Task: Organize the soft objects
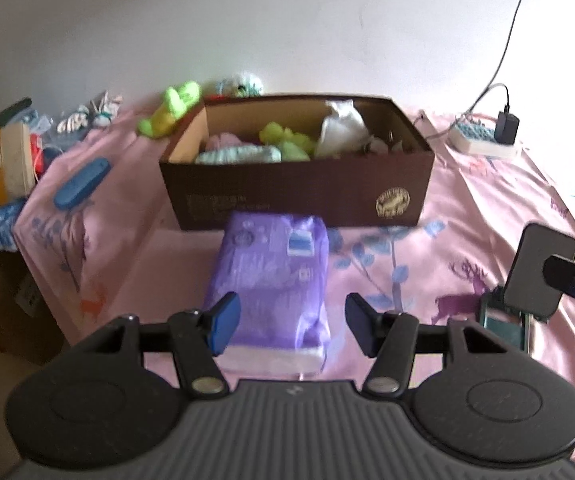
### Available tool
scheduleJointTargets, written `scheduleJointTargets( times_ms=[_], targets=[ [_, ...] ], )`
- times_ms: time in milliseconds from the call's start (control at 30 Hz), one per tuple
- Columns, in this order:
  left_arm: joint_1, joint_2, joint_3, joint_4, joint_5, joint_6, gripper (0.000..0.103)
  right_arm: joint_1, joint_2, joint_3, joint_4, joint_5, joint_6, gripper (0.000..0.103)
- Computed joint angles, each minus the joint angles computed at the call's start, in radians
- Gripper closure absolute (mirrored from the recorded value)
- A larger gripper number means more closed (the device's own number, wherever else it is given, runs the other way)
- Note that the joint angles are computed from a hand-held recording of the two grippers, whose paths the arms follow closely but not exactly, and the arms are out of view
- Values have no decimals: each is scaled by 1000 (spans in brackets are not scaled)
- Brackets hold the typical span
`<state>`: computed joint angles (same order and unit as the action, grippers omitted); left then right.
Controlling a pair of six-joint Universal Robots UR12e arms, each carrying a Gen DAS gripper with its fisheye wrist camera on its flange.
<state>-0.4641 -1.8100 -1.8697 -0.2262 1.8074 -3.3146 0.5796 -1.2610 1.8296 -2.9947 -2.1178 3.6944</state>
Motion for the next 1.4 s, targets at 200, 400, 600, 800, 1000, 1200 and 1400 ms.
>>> scheduleJointTargets(
  times_ms=[200, 400, 600, 800, 1000, 1200, 1400],
  targets=[
    [-8, -18, 34, 26, 59, 23, 43, -7, 19, -18, -32, 11, -15, 64],
    [-2, -27, 46, 40, 57, -11, 43, -5, 40, -28, -58, 22, -34, 64],
    [-5, -47, 55, 26, 90, -18, 43, -6, 49, -31, -51, 27, -44, 64],
    [5, -54, 56, 18, 74, -36, 43, -5, 58, -41, -38, 23, -48, 64],
    [13, -56, 51, 16, 67, -43, 43, 6, 66, -45, -46, -2, -87, 64],
    [16, -53, 46, 11, 69, -53, 43, 11, 63, -43, -47, 0, -98, 64],
    [14, -45, 35, 29, 68, -46, 43, 19, 58, -37, -60, -7, -105, 64]
  ],
)
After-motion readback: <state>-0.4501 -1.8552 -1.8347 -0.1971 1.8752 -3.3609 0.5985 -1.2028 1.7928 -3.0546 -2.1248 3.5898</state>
